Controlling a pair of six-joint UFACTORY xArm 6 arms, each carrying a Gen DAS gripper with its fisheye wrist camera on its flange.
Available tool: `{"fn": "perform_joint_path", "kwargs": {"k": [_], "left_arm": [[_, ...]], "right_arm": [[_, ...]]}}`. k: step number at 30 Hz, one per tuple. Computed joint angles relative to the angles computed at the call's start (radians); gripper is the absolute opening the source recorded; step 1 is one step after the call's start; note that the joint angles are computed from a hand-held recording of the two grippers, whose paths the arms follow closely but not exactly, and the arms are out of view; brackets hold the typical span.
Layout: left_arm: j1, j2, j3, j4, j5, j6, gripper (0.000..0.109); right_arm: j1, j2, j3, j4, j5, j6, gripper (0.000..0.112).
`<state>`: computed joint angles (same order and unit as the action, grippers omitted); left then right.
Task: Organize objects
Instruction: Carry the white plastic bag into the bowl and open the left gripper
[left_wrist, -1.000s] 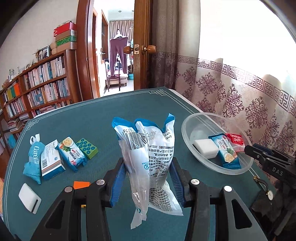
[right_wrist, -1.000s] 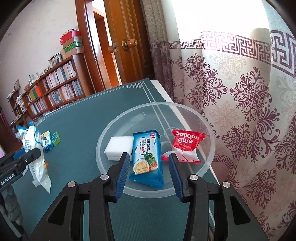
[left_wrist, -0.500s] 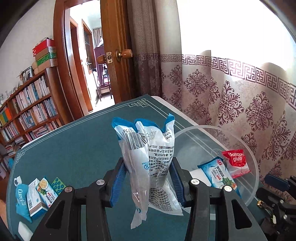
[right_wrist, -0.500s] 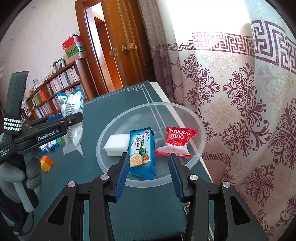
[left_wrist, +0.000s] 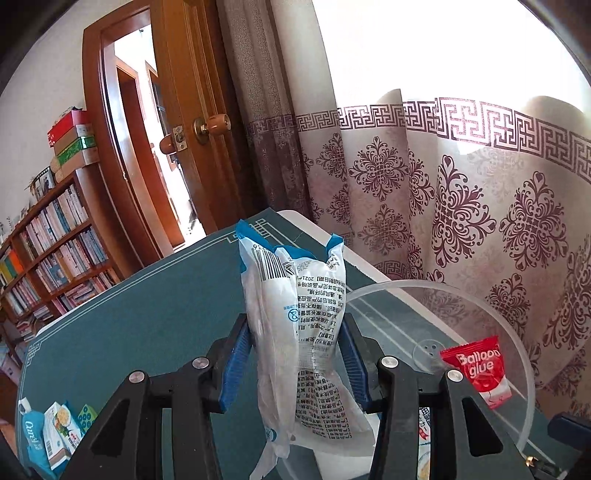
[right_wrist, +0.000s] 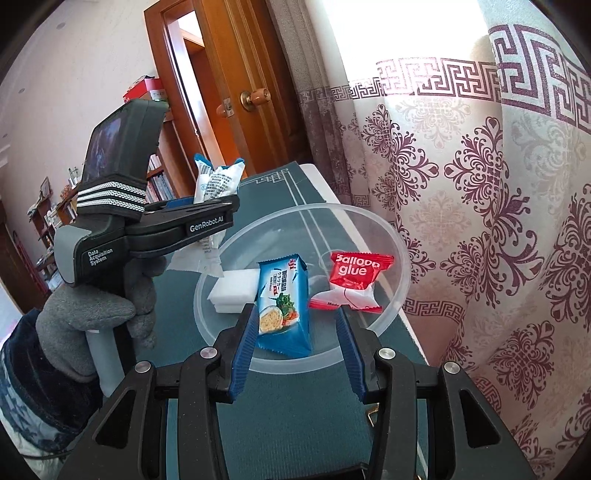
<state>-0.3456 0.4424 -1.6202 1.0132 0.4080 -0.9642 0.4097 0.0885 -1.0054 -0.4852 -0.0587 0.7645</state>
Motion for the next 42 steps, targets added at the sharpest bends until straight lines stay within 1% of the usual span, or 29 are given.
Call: {"fn": "perform_joint_path", "kwargs": {"k": [3, 5, 6, 8, 9, 10, 12, 14, 16, 19, 21, 24, 27, 31, 36, 42], "left_arm": [[-0.016, 0.033, -0.031, 0.000, 0.007, 0.020, 0.050], [-0.021, 0.043, -0.035, -0.042, -0.009, 0.065, 0.051], [-0.023, 0.043, -0.032, -0.060, -0.016, 0.086, 0.053], [-0.026, 0.036, -0.021, -0.064, -0.028, 0.100, 0.062], [-0.026, 0.028, -0.013, -0.050, -0.031, 0.090, 0.070], [-0.025, 0.019, -0.004, -0.029, -0.033, 0.071, 0.075], [-0.020, 0.004, 0.008, -0.014, -0.037, 0.050, 0.076], [-0.014, -0.014, 0.024, -0.024, -0.043, 0.042, 0.078], [-0.008, -0.032, 0.044, -0.014, -0.050, 0.017, 0.085], [-0.002, -0.059, 0.075, 0.000, -0.057, -0.011, 0.094], [0.000, -0.074, 0.093, 0.010, -0.057, -0.027, 0.096], [0.002, -0.094, 0.115, 0.024, -0.050, -0.045, 0.098], [0.005, -0.113, 0.135, 0.037, -0.040, -0.061, 0.098], [0.011, -0.141, 0.166, 0.046, -0.029, -0.085, 0.098], [0.017, -0.188, 0.221, 0.059, -0.008, -0.113, 0.098], [0.020, -0.265, 0.301, 0.105, 0.009, -0.167, 0.098]], "right_arm": [[-0.010, 0.002, -0.008, -0.062, -0.001, 0.059, 0.045], [-0.015, 0.003, -0.010, -0.083, -0.002, 0.082, 0.045], [-0.018, 0.005, -0.013, -0.095, 0.000, 0.095, 0.045], [-0.020, 0.008, -0.012, -0.081, 0.002, 0.093, 0.045], [-0.019, 0.009, -0.011, -0.053, 0.003, 0.074, 0.045], [-0.019, 0.008, -0.008, -0.039, 0.003, 0.068, 0.045], [-0.028, 0.006, -0.010, -0.074, 0.007, 0.109, 0.045], [-0.038, 0.004, -0.017, -0.148, 0.010, 0.182, 0.045], [-0.045, 0.000, -0.024, -0.209, 0.012, 0.238, 0.045], [-0.050, -0.004, -0.032, -0.269, 0.016, 0.294, 0.045], [-0.050, -0.008, -0.034, -0.293, 0.019, 0.317, 0.045], [-0.049, -0.016, -0.034, -0.315, 0.027, 0.342, 0.045], [-0.051, -0.027, -0.036, -0.368, 0.034, 0.392, 0.045], [-0.047, -0.039, -0.030, -0.373, 0.037, 0.394, 0.045], [-0.035, -0.050, -0.022, -0.344, 0.041, 0.357, 0.045], [-0.030, -0.077, -0.017, -0.419, 0.045, 0.421, 0.046]]}}
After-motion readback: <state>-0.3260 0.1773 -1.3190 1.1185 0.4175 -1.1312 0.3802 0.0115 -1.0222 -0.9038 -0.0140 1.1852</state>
